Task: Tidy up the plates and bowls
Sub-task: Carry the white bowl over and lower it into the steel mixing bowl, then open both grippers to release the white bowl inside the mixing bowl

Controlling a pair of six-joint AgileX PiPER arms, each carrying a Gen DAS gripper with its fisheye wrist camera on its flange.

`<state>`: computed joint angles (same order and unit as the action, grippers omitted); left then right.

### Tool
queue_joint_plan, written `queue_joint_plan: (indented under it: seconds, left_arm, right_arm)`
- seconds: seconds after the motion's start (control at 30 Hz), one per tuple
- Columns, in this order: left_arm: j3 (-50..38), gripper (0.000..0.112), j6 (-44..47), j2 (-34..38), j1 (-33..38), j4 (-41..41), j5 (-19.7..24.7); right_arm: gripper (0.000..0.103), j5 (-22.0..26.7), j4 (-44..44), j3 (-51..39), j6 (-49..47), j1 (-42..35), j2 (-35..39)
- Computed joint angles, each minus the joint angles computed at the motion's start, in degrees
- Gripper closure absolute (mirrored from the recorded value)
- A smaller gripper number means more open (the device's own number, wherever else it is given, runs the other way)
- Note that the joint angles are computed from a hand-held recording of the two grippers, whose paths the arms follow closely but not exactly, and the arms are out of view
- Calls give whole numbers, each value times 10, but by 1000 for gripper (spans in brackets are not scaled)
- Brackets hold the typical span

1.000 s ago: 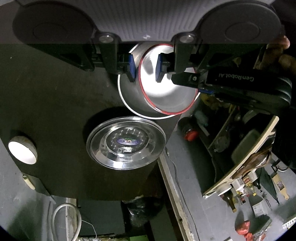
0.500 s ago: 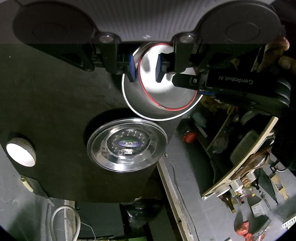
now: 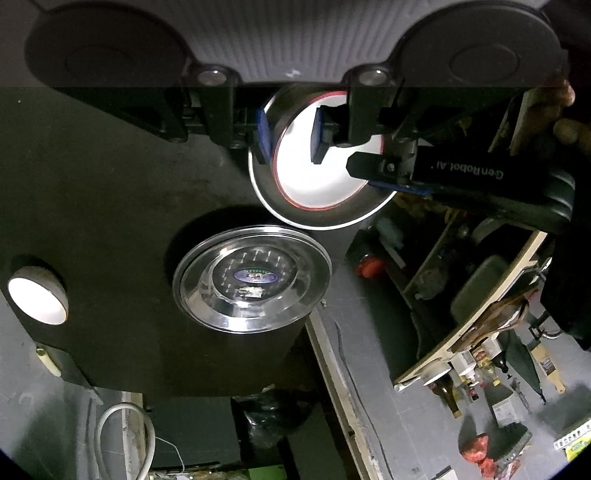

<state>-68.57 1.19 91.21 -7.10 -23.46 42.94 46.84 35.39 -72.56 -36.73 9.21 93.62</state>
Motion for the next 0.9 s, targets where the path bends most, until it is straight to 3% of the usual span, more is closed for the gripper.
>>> queue_joint_plan:
  seconds: [0.17, 0.33, 0.47, 0.63, 0.7, 0.77, 0.9]
  left_arm:
    - [-9, 88, -25, -2, -7, 23, -1]
    - [-32, 77, -55, 3, -17, 51, -1]
    - [-59, 66, -79, 16, -27, 72, 0]
    - [-94, 46, -114, 39, -48, 103, -13]
    - [-113, 33, -121, 53, -56, 109, -13]
    - [-134, 25, -129, 69, -66, 118, -12]
    - [-185, 10, -155, 105, -91, 159, 1]
  right_arm:
    - [76, 9, 21, -6, -25, -10, 6]
    - [73, 16, 63, -5, -78, -31, 7]
    - [64, 18, 83, -7, -105, -49, 9]
    - [44, 14, 101, -12, -112, -76, 15]
    - [26, 9, 105, -15, -110, -89, 20]
    - [15, 5, 112, -19, -112, -104, 27]
    - [2, -7, 122, -34, -107, -133, 47]
